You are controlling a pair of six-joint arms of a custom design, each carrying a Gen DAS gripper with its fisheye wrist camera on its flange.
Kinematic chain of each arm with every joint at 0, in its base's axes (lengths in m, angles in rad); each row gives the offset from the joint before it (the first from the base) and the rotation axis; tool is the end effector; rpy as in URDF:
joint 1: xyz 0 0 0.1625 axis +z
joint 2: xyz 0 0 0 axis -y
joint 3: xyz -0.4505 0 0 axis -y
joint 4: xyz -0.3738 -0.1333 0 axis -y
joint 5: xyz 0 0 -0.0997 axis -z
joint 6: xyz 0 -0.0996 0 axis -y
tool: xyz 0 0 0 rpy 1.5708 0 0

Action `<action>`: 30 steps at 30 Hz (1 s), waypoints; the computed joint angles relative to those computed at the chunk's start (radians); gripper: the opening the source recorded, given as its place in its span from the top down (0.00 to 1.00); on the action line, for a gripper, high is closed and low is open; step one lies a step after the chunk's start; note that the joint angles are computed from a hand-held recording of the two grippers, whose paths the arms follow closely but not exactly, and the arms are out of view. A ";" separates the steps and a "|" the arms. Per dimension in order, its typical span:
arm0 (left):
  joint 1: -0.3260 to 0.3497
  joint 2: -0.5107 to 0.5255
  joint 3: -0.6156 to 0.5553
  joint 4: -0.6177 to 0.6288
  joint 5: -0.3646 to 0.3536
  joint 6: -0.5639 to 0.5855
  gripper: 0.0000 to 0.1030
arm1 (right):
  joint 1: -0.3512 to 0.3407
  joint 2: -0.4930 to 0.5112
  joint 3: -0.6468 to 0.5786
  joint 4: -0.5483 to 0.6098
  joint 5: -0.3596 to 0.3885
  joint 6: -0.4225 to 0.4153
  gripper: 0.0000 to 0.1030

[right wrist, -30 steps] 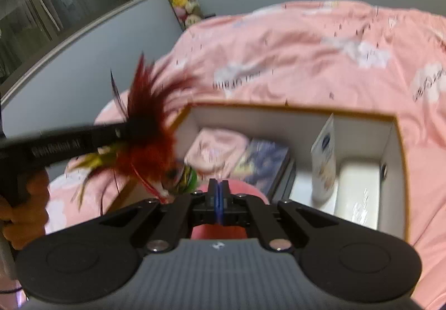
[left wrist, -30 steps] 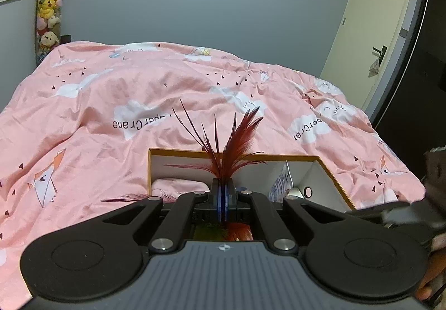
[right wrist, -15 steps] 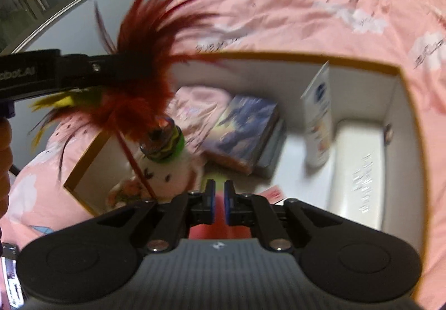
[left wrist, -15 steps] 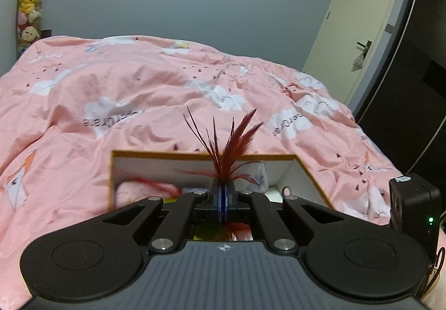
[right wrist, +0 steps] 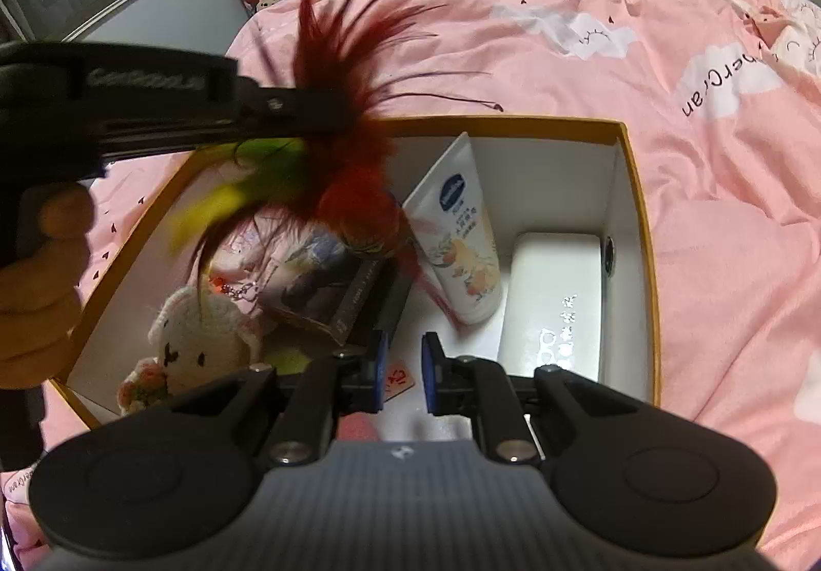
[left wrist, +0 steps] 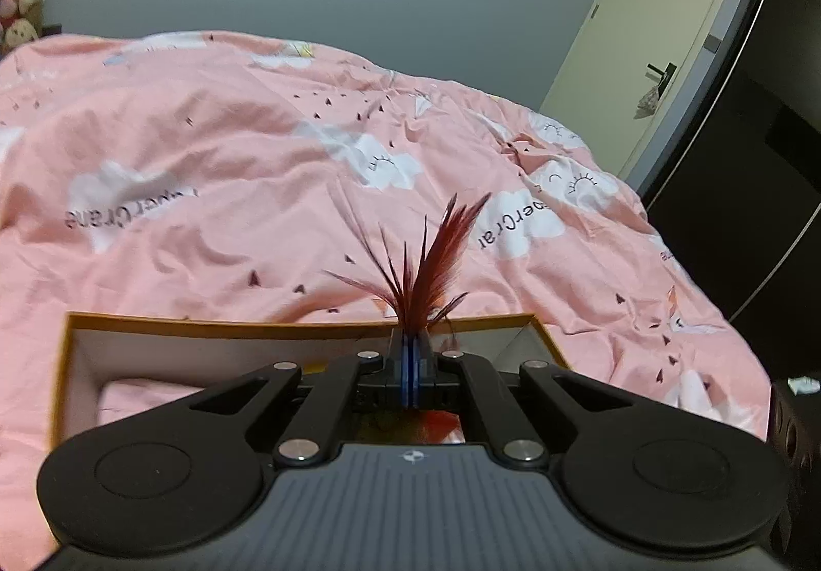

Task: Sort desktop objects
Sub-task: 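Lower red feather toy into the tan box with left tool while right tool holds pompom above box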

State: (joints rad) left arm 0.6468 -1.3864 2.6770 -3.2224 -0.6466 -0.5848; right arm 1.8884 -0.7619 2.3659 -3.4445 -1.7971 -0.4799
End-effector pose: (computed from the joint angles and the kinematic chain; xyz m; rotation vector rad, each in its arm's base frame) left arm -0.1115 -0.3509 0.2252 0.1940 2.4514 -1.1610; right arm 0.2414 -0.3791 0.0329 1.0748 -2.6650 0.3621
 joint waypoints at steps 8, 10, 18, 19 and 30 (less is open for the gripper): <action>0.048 0.089 -0.045 -0.095 -0.046 0.080 0.99 | -0.017 0.001 -0.003 -0.002 0.009 -0.009 0.84; 0.055 0.100 -0.049 -0.109 -0.059 0.087 0.99 | -0.019 -0.003 -0.001 0.000 0.011 -0.009 0.84; 0.041 0.119 -0.043 -0.148 -0.056 0.113 0.99 | -0.022 -0.002 -0.002 0.001 0.005 0.000 0.84; 0.032 0.120 -0.046 -0.130 -0.038 0.115 0.99 | -0.022 -0.002 -0.002 0.000 0.003 0.001 0.84; -0.003 0.048 -0.015 0.036 0.010 0.002 0.99 | -0.001 0.010 -0.002 -0.035 -0.050 -0.001 0.82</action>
